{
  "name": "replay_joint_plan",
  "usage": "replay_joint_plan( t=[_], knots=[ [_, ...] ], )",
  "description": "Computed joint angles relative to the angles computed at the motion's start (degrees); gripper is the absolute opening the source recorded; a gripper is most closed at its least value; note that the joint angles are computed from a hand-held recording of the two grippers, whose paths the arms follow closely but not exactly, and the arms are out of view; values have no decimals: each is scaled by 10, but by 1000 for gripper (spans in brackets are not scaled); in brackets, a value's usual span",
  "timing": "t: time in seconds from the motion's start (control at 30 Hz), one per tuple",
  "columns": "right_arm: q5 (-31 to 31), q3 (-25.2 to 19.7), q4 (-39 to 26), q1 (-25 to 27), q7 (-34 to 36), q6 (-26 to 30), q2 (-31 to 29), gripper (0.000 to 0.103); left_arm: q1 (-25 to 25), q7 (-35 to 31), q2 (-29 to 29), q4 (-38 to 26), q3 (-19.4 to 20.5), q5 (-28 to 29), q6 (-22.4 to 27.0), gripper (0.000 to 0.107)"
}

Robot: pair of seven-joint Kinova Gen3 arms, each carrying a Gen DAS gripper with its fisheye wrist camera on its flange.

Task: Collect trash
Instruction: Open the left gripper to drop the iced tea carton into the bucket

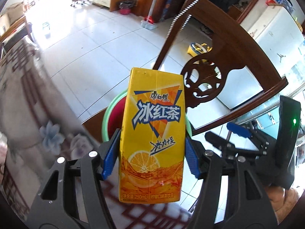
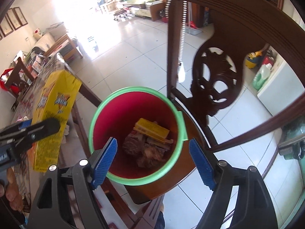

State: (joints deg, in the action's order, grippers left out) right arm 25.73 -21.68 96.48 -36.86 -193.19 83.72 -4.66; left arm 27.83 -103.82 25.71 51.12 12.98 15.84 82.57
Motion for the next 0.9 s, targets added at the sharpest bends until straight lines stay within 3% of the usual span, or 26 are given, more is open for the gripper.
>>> replay_joint_plan(
  t=[0.07,0.13,0.43,0.7,0.9],
  knots=[
    [-3,-4,-1,-3,-8,10,-1,76,6,0,7,-10,3,1,3,59],
    [-3,-8,-3,-6,-16,19,0,76,11,-3,15,-20,4,-2,14,67],
    [21,-13,-39,-32,-17,58,16,76,-23,-14,-32,28,2,25,-9,67],
    [69,2,-109,-69,39,61,63,76,-107,-22,-120,112,-22,66,-28,68],
    [94,28,-183,-110,123,37,117,81,-177,-19,-178,166,-57,73,-29,71]
  ],
)
